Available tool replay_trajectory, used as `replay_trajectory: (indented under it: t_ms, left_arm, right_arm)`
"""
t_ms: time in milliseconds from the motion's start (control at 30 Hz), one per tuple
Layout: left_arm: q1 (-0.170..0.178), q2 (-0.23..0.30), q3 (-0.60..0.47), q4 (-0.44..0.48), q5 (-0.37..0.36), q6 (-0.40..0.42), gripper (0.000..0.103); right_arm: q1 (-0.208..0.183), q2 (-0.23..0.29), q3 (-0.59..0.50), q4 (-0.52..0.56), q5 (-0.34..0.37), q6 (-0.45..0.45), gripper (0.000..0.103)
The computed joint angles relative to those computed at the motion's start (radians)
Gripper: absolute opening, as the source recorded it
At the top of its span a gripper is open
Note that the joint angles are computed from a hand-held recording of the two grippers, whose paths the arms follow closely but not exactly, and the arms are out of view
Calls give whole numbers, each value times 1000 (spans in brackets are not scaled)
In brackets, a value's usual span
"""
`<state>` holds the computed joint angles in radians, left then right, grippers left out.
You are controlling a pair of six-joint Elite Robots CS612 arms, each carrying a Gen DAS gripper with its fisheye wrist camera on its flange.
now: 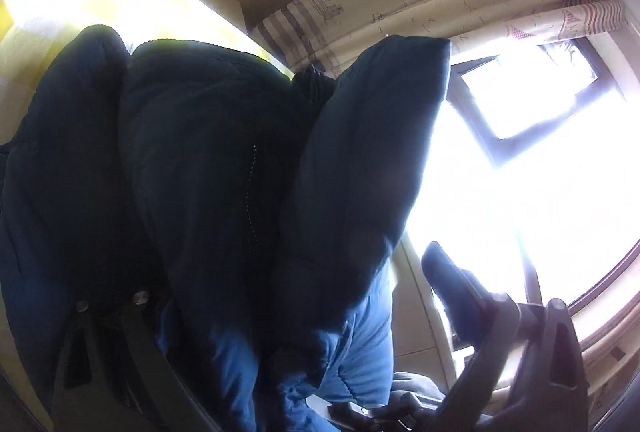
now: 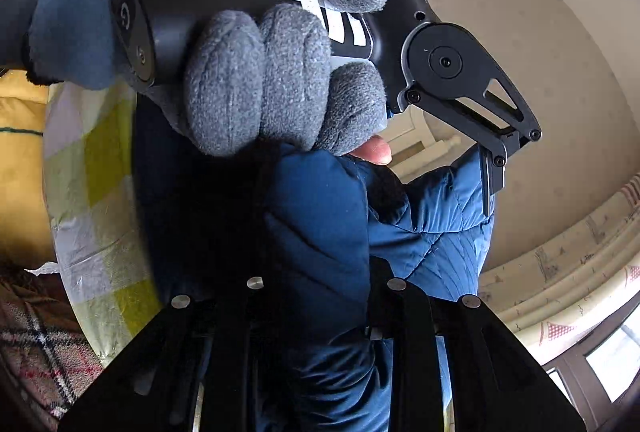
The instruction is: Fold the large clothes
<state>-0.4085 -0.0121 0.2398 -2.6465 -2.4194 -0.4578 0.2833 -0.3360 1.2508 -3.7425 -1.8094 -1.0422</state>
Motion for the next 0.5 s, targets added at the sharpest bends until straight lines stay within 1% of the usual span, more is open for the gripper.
replay_trajectory:
  t_ms: [33,100,133,167,200,233,267,300,333,367,400,433,467,500]
  left_arm:
    - [-10,-43,55,54,49,79,101]
    - [-33,-89,83,190,174,229,101]
    - [-44,-91,59,272,235,280,100]
    - [-51,-74,5,351,276,308,100]
    - [-55,-44,-62,405,296,314,91]
    - [-53,-24,-101,418,278,299,74]
    - [-50,-23,-97,395,256,283,66]
    - [-47,-45,-52,346,251,272,53]
    - [-45,-77,18,278,251,253,44]
    - [-42,-100,68,219,247,232,41]
    - [-40,-117,106,175,249,211,38]
    - [-40,-136,146,140,256,191,36]
    - [-41,-152,176,113,262,174,35]
    - [-41,-163,198,89,263,158,33]
  right_arm:
    - [7,3,6,-16,-12,-23,26]
    - [6,10,3,-38,-5,-63,26]
    - [4,16,4,-57,12,-85,26]
    - [2,19,8,-79,21,-98,26]
    - [0,23,9,-104,27,-104,27]
    - [-5,18,22,-119,44,-98,30]
    - [-12,10,43,-153,68,-71,33]
    - [-25,-12,87,-172,123,-23,48]
    - [-37,-29,130,-229,163,43,59]
    - [-53,-43,172,-298,204,115,80]
    - [-74,-58,221,-367,258,191,89]
    - [-94,-71,263,-417,288,266,89]
    - [-110,-85,302,-433,284,344,89]
    - [-128,-102,339,-412,283,424,89]
